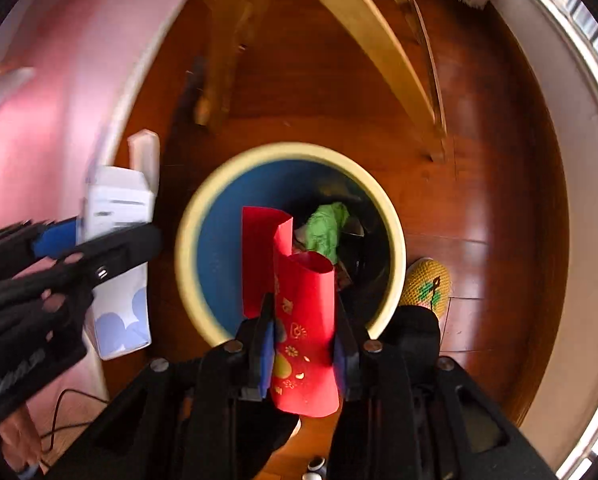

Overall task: Collect trash
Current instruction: 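Open both grippers to drop the envelope and box into the bin, then raise both tools back toward the wrappers on the table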

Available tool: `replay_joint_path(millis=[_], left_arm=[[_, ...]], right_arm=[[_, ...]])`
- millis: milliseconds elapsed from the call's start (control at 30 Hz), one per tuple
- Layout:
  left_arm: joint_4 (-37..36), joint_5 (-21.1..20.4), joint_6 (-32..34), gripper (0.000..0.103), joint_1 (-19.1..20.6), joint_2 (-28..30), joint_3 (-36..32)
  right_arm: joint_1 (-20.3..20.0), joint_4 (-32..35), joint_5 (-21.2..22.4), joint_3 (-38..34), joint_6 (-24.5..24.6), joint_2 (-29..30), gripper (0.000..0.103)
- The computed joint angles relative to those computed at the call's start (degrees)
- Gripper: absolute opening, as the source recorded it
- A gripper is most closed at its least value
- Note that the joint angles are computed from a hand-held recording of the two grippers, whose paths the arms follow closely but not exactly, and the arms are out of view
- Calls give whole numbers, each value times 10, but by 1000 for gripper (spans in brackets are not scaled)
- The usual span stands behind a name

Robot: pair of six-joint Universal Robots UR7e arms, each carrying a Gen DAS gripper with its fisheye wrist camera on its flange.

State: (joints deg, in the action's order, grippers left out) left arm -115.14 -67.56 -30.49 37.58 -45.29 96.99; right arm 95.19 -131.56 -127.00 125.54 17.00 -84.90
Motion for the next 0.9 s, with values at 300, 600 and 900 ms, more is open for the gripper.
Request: replay_joint_path(millis=[300,600,900], left_arm=[[-52,28,6,89,28,27,34],[2,55,-28,89,8,-21,22],[147,40,-82,89,-33,-86,-53]], right_arm=[[-66,-106,-10,29,-68,50,58],[-19,-58,-19,-1,-20,34,59],[96,119,-13,-94,74,-11,59]])
